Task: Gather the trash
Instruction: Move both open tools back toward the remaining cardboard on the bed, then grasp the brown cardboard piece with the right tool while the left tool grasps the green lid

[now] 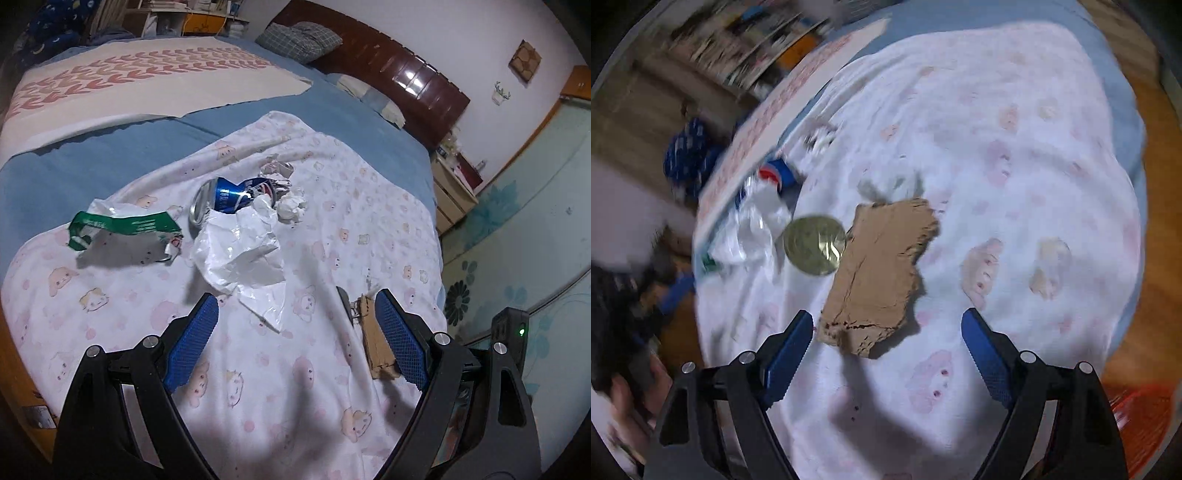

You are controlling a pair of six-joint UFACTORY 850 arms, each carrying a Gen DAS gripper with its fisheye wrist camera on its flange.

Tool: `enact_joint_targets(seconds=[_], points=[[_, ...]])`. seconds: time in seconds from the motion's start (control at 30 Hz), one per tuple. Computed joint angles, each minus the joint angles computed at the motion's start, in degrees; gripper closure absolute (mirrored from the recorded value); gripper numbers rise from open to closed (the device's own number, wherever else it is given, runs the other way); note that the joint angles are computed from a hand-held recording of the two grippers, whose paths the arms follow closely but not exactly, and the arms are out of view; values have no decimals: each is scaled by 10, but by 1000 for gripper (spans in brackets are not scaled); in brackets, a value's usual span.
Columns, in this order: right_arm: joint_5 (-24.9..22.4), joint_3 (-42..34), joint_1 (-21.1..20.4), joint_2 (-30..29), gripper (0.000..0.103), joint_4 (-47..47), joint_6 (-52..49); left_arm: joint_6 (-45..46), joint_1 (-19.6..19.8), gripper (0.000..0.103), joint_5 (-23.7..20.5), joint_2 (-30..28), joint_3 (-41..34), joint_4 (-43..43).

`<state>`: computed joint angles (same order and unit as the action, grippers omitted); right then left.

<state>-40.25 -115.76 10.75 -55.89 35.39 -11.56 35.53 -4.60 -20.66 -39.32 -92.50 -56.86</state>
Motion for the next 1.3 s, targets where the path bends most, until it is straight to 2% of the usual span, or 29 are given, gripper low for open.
enact_joint_targets(seconds=[0.07, 0.13, 0.17, 0.2, 0.3, 0.37, 0.43, 0.5, 0.63, 0.7, 0.77, 0.83, 1.03, 1.07, 1.1, 1.17, 1.27, 1.3], points=[[-4, -14, 2, -10, 30, -5, 3, 8, 1, 17, -12, -7, -10, -6], [-6, -16, 0, -12, 52, 26, -26, 3, -1, 17, -17, -17, -23, 2], [-13, -27, 0, -21, 67, 30, -30, 1, -4, 17, -18, -22, -30, 8], [-20, -40, 2, -29, 74, 21, -25, -9, -8, 17, -20, -29, -41, 24], [-5, -37, 6, -27, 85, 19, -32, -52, -18, 17, -40, -58, -81, 87], [10, -18, 3, -15, 91, 61, -57, -87, -22, 17, -60, -78, -111, 132], [40, 24, -1, 16, 93, 94, -89, -124, -26, 17, -75, -96, -135, 173], [70, 66, -6, 44, 95, 133, -123, -124, -27, 17, -84, -110, -152, 176], [120, 158, -31, 106, 95, 252, -213, -127, -40, 17, -90, -139, -196, 197], [125, 188, -44, 123, 95, 292, -236, -153, -55, 17, -87, -158, -229, 256], [112, 192, -51, 125, 95, 291, -232, -192, -72, 17, -91, -182, -267, 334], [101, 183, -51, 116, 95, 227, -175, -263, -87, 17, -120, -217, -323, 434], [88, 170, -55, 107, 92, 184, -156, -344, -94, 17, -179, -278, -417, 495], [85, 163, -54, 102, 85, 169, -141, -352, -95, 17, -196, -292, -441, 500], [84, 147, -49, 90, 63, 147, -116, -353, -95, 17, -219, -312, -474, 500], [79, 139, -46, 81, 34, 173, -129, -358, -97, 17, -257, -348, -533, 507], [67, 112, -40, 62, 36, 147, -99, -373, -100, 17, -280, -378, -583, 520], [67, 112, -39, 60, 36, 156, -110, -376, -101, 17, -304, -404, -629, 523]])
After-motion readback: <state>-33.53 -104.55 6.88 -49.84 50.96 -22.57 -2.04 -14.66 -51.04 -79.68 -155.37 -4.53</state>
